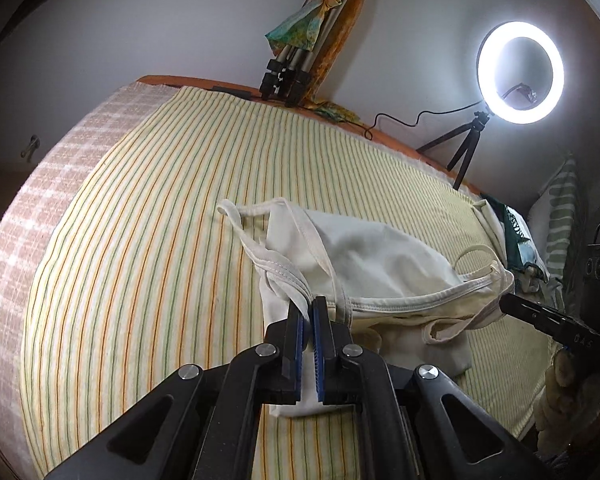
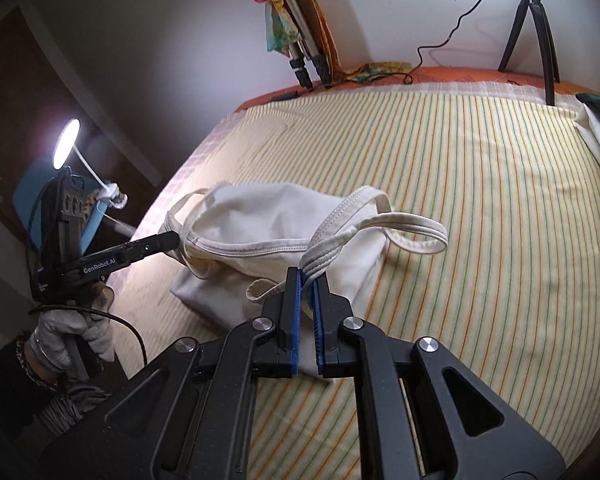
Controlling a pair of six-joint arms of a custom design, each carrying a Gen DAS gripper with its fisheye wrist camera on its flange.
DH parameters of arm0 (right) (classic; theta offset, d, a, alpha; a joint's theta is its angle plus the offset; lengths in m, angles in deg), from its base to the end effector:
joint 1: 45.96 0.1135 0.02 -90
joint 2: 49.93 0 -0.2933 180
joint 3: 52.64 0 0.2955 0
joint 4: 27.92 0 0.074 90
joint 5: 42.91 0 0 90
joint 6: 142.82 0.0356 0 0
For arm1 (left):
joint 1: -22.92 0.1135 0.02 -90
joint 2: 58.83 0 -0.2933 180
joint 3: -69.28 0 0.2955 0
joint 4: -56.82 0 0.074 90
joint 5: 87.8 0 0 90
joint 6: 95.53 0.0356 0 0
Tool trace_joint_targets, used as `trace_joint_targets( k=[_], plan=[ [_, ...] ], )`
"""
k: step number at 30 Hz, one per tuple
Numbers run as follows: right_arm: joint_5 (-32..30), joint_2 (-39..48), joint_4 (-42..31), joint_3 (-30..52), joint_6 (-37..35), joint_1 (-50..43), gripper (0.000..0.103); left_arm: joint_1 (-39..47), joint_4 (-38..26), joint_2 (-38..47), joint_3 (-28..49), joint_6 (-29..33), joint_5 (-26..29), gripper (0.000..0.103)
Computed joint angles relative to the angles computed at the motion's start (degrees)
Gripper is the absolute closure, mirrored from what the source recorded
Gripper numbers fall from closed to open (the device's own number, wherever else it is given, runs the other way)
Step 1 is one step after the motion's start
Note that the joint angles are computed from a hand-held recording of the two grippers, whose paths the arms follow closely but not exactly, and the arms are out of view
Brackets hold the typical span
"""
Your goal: Fold small clothes
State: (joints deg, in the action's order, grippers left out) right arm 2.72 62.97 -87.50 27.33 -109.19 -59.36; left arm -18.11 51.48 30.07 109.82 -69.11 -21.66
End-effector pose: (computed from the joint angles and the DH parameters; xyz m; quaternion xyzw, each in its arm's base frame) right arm 0.3733 -0.0633 0.1237 -0.3314 0.8644 0.3213 0.1993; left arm 0.2160 -0.1689 0.1000 -0.2449 0.8992 -0.1211 0.3418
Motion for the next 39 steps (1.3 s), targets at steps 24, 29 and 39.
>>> trace_joint_targets(
  k=[24,29,39],
  plan=[
    [-0.1,-5.3,-3.1,-3.4,-4.5,0.1,0.095,-4.2,-11.3,-3.7,7.8,3.7,-2.2,0.083],
    [2.5,-0.9,1.4,-2.1,0.6,5.2,0.095,0.9,-10.1,4.9,12.8,6.6,3.6,0.083],
    [10.9,-2.0,8.6,-7.8,-5.8,5.1,0.095,-2.1,-9.9,7.6,8.4,0.0,9.6,0.083]
  ],
)
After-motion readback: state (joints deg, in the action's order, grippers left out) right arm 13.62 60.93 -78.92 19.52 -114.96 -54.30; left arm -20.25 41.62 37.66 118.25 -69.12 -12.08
